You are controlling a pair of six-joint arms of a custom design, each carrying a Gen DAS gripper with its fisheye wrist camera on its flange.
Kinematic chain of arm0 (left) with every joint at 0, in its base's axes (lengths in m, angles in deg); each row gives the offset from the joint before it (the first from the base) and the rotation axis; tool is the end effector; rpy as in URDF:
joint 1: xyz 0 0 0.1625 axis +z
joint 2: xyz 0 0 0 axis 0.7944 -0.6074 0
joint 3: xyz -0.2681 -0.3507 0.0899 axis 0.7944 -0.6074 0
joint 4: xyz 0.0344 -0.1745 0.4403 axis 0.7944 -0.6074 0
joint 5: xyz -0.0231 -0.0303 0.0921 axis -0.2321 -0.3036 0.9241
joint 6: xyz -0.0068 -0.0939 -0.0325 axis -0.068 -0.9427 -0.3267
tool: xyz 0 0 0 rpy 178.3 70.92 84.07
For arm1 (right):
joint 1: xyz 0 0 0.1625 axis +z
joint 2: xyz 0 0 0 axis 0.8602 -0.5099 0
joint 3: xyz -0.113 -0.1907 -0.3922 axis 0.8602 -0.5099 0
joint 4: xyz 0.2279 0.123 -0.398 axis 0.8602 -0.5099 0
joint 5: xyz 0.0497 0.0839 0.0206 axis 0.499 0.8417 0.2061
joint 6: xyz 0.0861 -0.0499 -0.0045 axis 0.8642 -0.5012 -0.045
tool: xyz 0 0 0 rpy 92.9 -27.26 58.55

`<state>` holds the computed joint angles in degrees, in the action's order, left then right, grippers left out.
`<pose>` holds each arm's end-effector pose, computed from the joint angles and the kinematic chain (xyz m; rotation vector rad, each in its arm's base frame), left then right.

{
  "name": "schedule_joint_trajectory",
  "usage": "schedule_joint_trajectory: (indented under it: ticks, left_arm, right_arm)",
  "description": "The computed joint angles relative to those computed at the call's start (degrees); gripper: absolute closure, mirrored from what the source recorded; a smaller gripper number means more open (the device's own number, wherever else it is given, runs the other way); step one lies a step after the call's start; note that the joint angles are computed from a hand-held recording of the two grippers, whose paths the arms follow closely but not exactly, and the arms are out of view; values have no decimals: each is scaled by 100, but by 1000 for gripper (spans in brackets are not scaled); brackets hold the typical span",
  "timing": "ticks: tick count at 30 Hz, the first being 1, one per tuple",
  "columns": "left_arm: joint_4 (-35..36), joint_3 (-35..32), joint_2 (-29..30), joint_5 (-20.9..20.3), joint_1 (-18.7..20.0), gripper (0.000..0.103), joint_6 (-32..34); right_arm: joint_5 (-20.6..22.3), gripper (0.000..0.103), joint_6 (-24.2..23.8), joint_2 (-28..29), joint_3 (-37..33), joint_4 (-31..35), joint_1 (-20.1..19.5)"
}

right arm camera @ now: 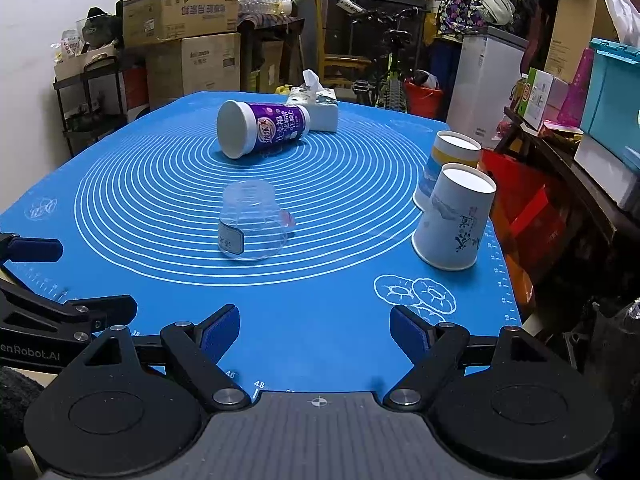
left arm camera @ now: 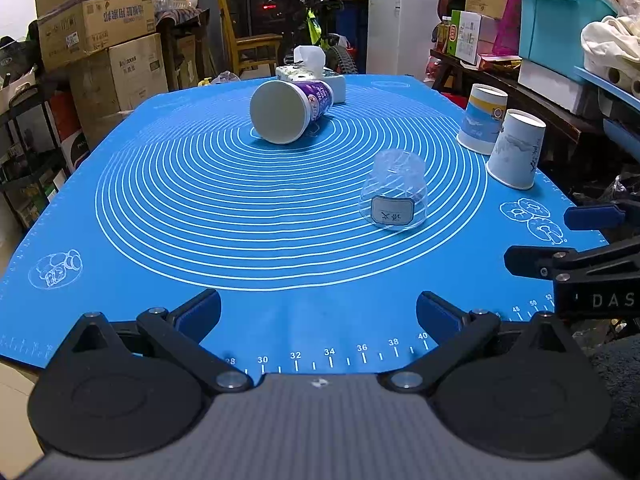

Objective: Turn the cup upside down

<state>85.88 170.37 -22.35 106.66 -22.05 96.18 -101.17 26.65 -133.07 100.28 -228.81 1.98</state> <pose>-0.2668 -0.3899 -0.1176 1.0489 2.3094 -0.7782 -0.0357 -0.3123 0.1968 0.2407 -2.0578 1.0346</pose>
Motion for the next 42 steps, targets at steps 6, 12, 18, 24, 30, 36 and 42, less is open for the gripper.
schedule_joint_trajectory:
  ticks: [6, 12, 18, 24, 30, 36, 42]
  left_arm:
    - [-16, -11, 2, 4, 18, 0, 48]
    - [19, -28, 11, -3, 12, 0, 29]
    - [20, -26, 12, 1, 11, 0, 37]
    - [15, -25, 17, -2, 6, 0, 39]
    - [-21, -24, 42, -6, 2, 0, 76]
    - [-2, -44, 56, -11, -4, 0, 72]
    - [-8, -41, 55, -13, -5, 0, 73]
  right_arm:
    - [2, 18, -2, 5, -5, 1, 1]
    - [-1, 18, 7, 0, -4, 14, 3]
    - [-13, 18, 12, -2, -10, 32, 14]
    - [8, 18, 17, 4, -13, 45, -3]
    - [2, 18, 20, 10, -13, 42, 1]
    - [8, 18, 20, -8, -12, 61, -1]
    - [-26, 18, 23, 25, -18, 28, 14]
